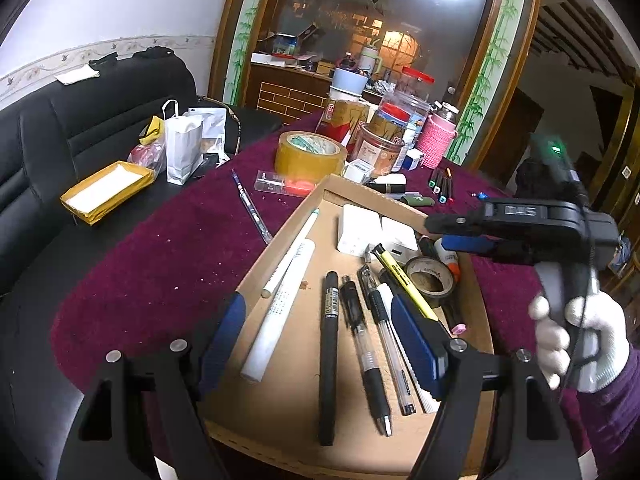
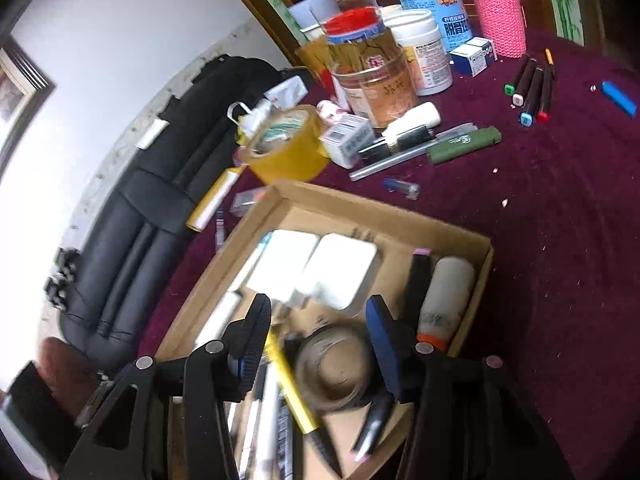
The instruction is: Organize rigid objects
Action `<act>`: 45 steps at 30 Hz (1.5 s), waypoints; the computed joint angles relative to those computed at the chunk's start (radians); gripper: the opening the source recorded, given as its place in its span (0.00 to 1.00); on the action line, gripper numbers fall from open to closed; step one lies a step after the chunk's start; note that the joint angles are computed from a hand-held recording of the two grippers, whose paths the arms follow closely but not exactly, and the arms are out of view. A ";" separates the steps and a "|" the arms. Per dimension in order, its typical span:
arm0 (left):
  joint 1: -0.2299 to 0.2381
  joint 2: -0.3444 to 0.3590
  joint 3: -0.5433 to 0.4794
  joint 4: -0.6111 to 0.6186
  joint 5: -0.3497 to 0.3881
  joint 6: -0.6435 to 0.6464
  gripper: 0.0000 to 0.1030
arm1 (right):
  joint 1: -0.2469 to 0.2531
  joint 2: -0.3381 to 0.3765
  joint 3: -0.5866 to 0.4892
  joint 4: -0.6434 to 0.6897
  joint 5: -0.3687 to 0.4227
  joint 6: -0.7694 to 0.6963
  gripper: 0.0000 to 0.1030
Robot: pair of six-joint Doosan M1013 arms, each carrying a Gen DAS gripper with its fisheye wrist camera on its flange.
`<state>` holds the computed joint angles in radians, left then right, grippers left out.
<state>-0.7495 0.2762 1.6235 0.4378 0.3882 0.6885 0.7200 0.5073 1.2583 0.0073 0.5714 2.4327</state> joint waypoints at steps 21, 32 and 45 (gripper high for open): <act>-0.003 -0.037 0.051 0.269 -0.002 -0.287 0.74 | 0.041 -0.002 0.019 -0.074 -0.074 0.098 0.56; -0.142 -0.118 0.173 1.475 0.194 -1.404 1.00 | 0.212 -0.068 0.096 -0.947 0.291 0.718 0.84; -0.204 0.003 -0.016 0.779 0.342 -0.674 1.00 | 0.291 -0.043 0.105 -0.948 0.520 0.669 1.00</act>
